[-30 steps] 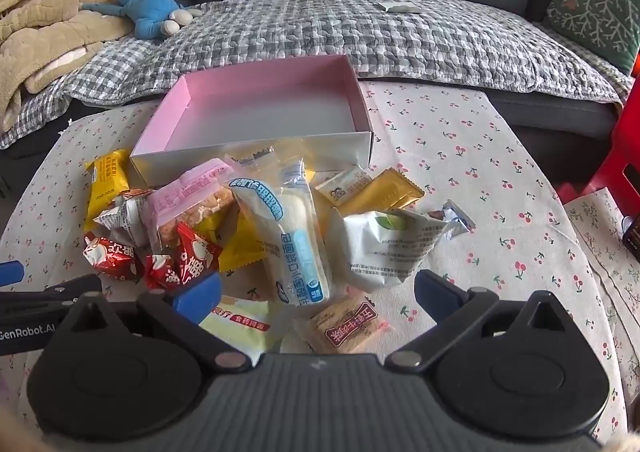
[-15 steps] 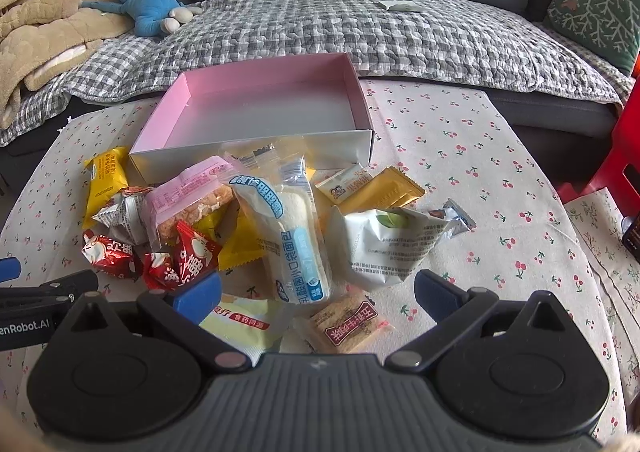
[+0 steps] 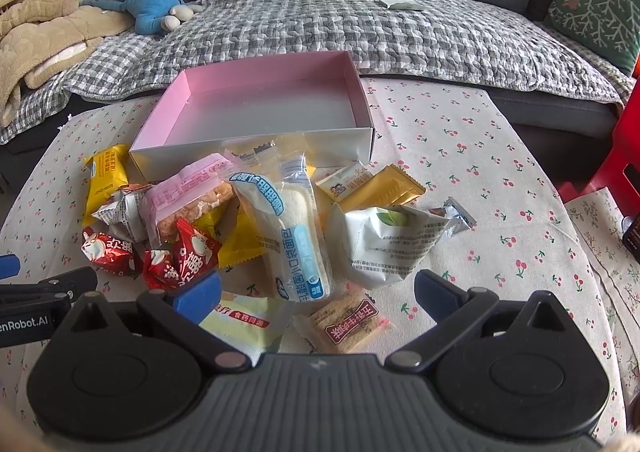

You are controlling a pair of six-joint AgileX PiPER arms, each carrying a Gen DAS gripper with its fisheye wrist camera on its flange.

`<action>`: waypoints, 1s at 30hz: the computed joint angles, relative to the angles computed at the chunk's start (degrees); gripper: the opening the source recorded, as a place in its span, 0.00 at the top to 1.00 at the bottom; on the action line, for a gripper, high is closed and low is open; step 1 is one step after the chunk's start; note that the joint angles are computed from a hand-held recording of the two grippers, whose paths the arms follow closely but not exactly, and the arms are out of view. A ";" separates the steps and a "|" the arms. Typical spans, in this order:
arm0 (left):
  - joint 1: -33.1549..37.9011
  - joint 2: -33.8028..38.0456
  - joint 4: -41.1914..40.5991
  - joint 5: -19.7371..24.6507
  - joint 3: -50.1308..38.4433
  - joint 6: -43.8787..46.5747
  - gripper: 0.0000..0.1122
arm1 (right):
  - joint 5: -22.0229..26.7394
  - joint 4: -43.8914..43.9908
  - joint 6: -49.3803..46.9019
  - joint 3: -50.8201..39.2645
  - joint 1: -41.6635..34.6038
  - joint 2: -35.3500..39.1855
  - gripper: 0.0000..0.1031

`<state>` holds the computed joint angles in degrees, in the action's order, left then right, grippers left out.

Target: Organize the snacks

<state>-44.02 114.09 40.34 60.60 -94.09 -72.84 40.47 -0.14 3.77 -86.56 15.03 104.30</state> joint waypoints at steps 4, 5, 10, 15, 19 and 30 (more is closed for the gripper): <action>0.00 0.01 0.01 0.01 -0.03 -0.01 0.08 | 0.11 -0.70 0.30 -0.09 0.13 0.02 0.00; -0.01 0.04 0.01 0.04 -0.06 -0.01 0.08 | 0.10 -0.69 0.26 -0.09 0.11 0.07 0.00; -0.01 0.02 0.01 0.04 -0.03 -0.01 0.08 | -0.11 -0.34 0.16 0.11 0.05 0.03 0.00; -0.02 0.00 0.04 0.03 0.01 -0.03 0.08 | 0.05 -1.55 0.62 -0.04 0.26 0.11 0.00; 0.30 -0.37 -0.08 -0.20 0.20 0.82 0.08 | 0.81 -1.71 -0.40 -0.53 0.19 0.52 0.00; 6.25 -3.66 -5.71 -9.76 0.62 14.86 0.08 | 4.86 0.83 -9.51 -7.83 -3.25 3.44 0.00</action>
<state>-37.78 110.43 34.63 50.84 -93.47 -57.98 45.33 0.68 -5.74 -94.39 11.78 107.75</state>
